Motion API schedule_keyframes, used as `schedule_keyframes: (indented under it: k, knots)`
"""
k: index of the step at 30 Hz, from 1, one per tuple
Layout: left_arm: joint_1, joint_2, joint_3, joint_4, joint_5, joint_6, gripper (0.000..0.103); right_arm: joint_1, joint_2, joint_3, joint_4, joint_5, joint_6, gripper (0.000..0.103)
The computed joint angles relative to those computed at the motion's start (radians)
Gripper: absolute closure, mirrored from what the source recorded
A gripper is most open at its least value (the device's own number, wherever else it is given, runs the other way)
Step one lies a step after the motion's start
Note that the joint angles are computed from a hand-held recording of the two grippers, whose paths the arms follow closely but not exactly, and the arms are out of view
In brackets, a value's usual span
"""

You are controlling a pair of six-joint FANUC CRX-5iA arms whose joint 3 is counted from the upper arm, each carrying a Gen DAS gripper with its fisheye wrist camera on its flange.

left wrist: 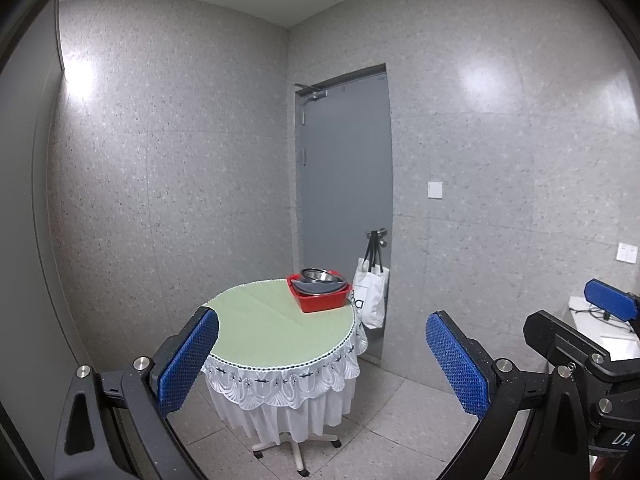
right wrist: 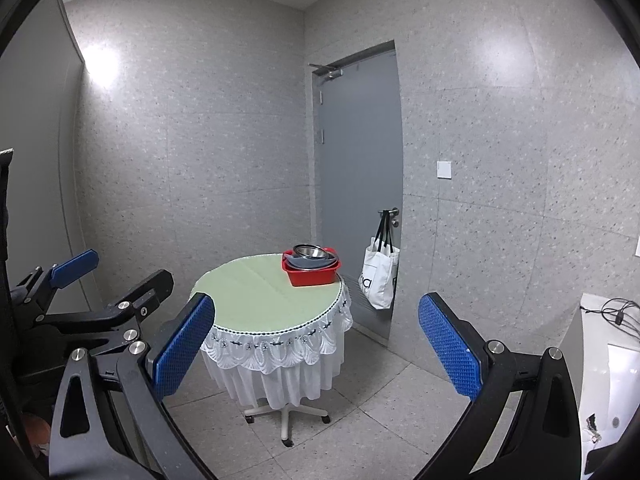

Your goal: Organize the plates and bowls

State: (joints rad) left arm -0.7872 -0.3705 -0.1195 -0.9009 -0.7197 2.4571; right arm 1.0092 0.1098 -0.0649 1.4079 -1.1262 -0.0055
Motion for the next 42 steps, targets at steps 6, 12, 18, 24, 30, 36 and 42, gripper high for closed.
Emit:
schedule_keyframes:
  k: [6, 12, 18, 24, 30, 36, 42]
  knots:
    - [0.018, 0.033, 0.026, 0.014, 0.009, -0.012, 0.000, -0.019, -0.007, -0.006, -0.004, 0.029, 0.004, 0.000]
    - [0.026, 0.073, 0.054, 0.015, 0.011, -0.004, 0.000, -0.038, -0.010, -0.006, -0.019, 0.059, 0.014, 0.000]
    - [0.018, 0.107, 0.079, -0.009, 0.009, 0.020, 0.000, -0.053, -0.011, -0.006, -0.024, 0.080, 0.019, 0.000]
    - [0.019, 0.127, 0.085, -0.022, 0.017, 0.040, 0.000, -0.059, -0.012, -0.004, -0.029, 0.087, 0.022, 0.000]
    - [0.012, 0.135, 0.088, -0.037, 0.014, 0.055, 0.000, -0.062, -0.011, -0.001, -0.032, 0.091, 0.026, 0.000]
    - [0.014, 0.136, 0.087, -0.038, 0.017, 0.055, 0.000, -0.062, -0.011, -0.001, -0.031, 0.092, 0.026, 0.000]
    - [0.014, 0.140, 0.089, -0.043, 0.017, 0.059, 0.000, -0.068, -0.012, -0.001, -0.032, 0.100, 0.028, 0.000]
